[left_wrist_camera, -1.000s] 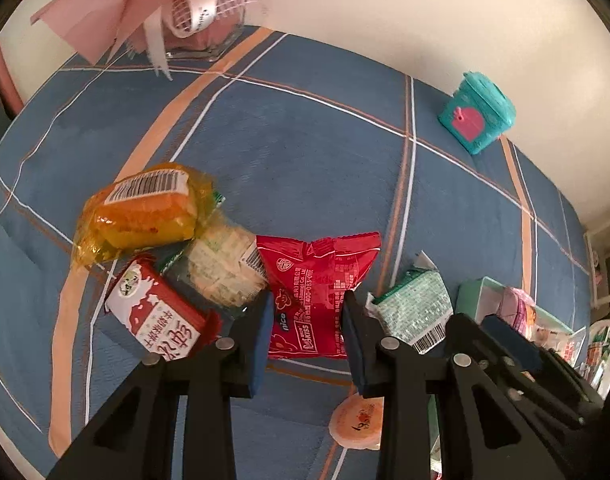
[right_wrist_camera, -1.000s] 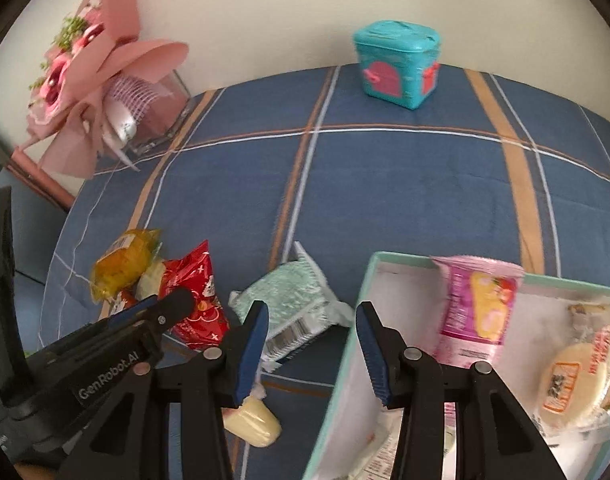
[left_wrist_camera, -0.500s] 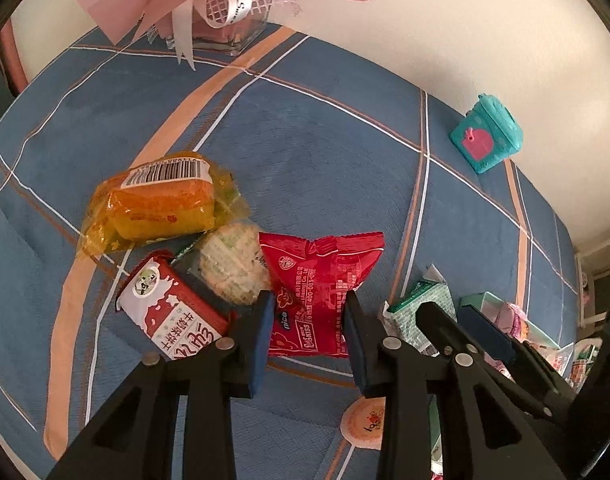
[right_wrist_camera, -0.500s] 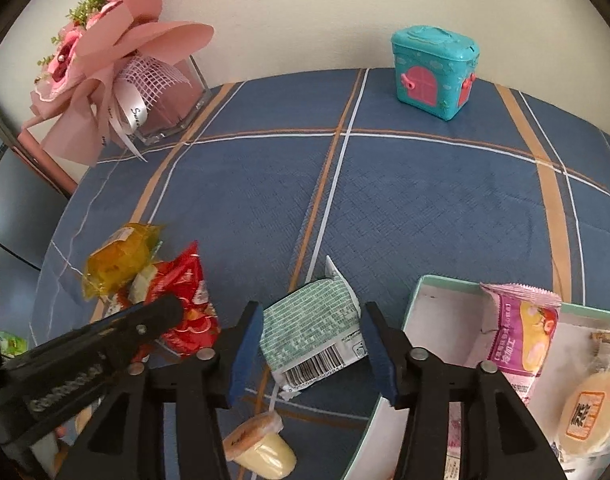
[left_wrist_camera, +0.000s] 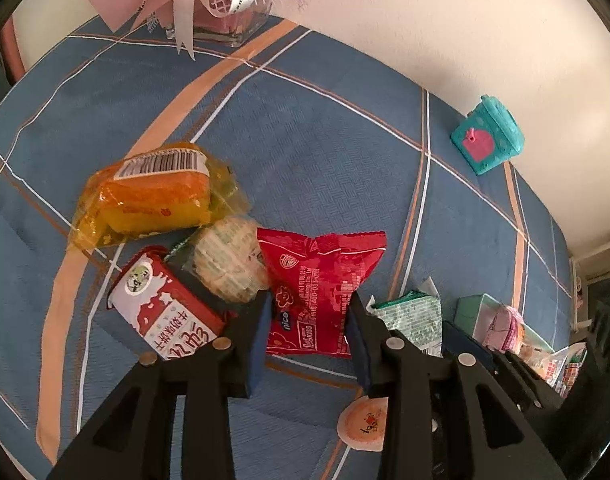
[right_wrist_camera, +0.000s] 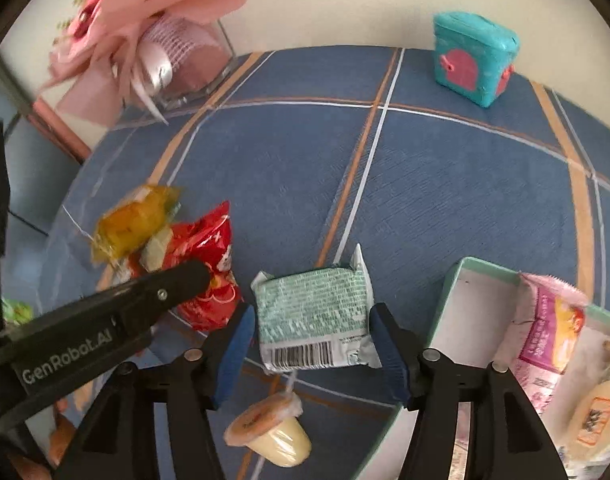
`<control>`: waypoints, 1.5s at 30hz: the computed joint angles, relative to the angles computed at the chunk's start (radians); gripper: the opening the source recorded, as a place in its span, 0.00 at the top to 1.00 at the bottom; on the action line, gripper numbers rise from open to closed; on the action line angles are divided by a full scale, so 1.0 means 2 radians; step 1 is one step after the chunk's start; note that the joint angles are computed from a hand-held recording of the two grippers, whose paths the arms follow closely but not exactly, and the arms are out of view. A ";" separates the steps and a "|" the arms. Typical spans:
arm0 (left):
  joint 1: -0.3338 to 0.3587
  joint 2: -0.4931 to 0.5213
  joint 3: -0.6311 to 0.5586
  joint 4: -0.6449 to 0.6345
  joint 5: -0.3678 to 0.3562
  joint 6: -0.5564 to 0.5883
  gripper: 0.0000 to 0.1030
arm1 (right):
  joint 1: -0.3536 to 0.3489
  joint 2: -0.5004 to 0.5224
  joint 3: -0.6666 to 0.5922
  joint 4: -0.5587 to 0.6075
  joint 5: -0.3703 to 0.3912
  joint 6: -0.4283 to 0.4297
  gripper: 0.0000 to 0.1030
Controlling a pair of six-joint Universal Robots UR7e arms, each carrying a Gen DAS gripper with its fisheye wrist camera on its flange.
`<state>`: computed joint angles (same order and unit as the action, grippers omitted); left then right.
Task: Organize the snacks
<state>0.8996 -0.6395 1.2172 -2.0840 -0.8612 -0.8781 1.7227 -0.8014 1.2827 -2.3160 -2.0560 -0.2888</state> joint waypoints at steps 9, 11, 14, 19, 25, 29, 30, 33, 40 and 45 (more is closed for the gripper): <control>0.003 0.016 -0.016 0.016 -0.001 0.001 0.57 | 0.008 0.006 0.011 -0.026 -0.028 -0.018 0.38; 0.004 0.020 -0.021 0.017 -0.001 0.002 0.56 | 0.011 0.010 0.012 -0.032 -0.040 -0.025 0.38; 0.003 0.026 -0.026 0.019 0.000 0.003 0.56 | 0.014 0.013 0.015 -0.040 -0.051 -0.035 0.38; 0.004 0.027 -0.026 0.013 -0.002 0.004 0.55 | 0.012 0.014 0.015 -0.045 -0.051 -0.028 0.38; 0.004 0.021 -0.017 0.009 -0.002 0.008 0.55 | 0.011 0.018 0.018 -0.057 -0.053 -0.022 0.37; 0.004 0.021 -0.017 0.010 -0.002 0.008 0.55 | 0.010 0.019 0.017 -0.060 -0.052 -0.020 0.40; 0.004 0.021 -0.017 0.009 -0.003 0.007 0.56 | 0.010 0.017 0.018 -0.059 -0.050 -0.019 0.41; 0.004 0.018 -0.016 0.007 -0.004 0.002 0.57 | 0.010 0.013 0.016 -0.052 -0.044 -0.010 0.43; 0.000 0.009 -0.006 -0.007 -0.008 0.003 0.59 | 0.011 -0.003 0.018 -0.038 -0.029 0.009 0.44; -0.008 0.000 0.000 -0.017 -0.009 0.007 0.59 | 0.016 -0.014 0.020 -0.035 -0.030 0.012 0.43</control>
